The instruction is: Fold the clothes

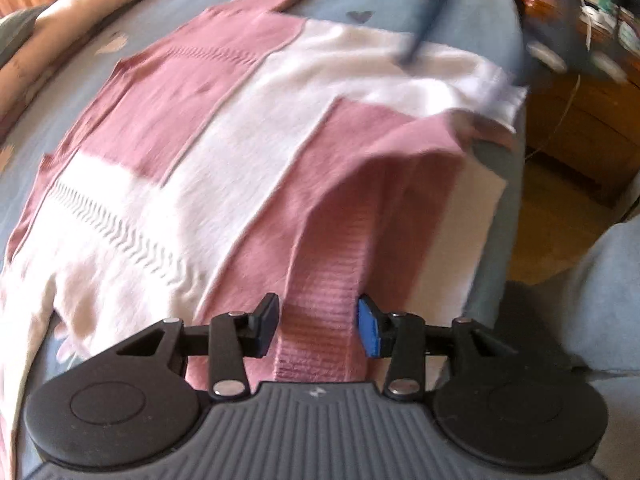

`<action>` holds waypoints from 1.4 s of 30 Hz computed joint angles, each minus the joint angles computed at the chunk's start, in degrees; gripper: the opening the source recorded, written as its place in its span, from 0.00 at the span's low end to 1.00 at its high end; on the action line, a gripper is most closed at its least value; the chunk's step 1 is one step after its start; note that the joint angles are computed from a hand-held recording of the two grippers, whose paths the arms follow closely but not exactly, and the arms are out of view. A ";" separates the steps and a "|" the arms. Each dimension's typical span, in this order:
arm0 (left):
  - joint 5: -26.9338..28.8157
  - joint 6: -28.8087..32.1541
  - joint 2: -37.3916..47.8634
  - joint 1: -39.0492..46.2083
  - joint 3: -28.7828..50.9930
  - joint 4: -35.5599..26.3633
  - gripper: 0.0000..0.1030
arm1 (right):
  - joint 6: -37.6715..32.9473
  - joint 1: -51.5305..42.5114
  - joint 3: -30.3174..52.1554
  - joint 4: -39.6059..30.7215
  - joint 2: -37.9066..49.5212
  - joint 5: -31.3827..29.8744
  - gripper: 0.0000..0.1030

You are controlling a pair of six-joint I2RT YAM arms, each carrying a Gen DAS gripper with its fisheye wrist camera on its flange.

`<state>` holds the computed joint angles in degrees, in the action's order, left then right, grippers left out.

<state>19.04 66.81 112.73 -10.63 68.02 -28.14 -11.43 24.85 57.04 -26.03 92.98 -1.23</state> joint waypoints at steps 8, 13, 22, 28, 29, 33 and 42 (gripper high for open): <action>-1.62 -2.63 -4.97 0.78 -3.19 2.96 0.43 | -4.32 5.54 3.82 0.77 9.98 -6.61 0.46; -2.94 -7.24 -5.10 0.65 -3.82 6.15 0.45 | -4.18 5.57 5.28 1.61 10.26 -6.88 0.46; 1.58 -20.04 6.31 2.17 16.81 -11.46 0.55 | -5.21 2.68 9.12 1.61 15.52 -2.20 0.46; 1.32 -11.28 5.30 2.78 15.79 -16.57 0.55 | -1.62 -0.77 15.42 0.67 22.18 -0.10 0.46; 2.06 -9.29 4.55 2.70 15.15 -17.32 0.55 | -1.22 -0.98 16.56 0.29 23.52 0.12 0.46; 3.64 -4.36 -1.22 2.46 8.19 -12.87 0.56 | -0.68 -0.65 18.17 -0.19 24.54 0.63 0.46; 14.17 6.11 -9.90 1.86 -1.07 -14.20 0.54 | -3.51 1.91 13.17 -2.85 18.85 0.51 0.46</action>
<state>33.20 72.92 102.82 -8.77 66.95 -42.34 -14.94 26.76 70.21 -28.88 111.82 -0.71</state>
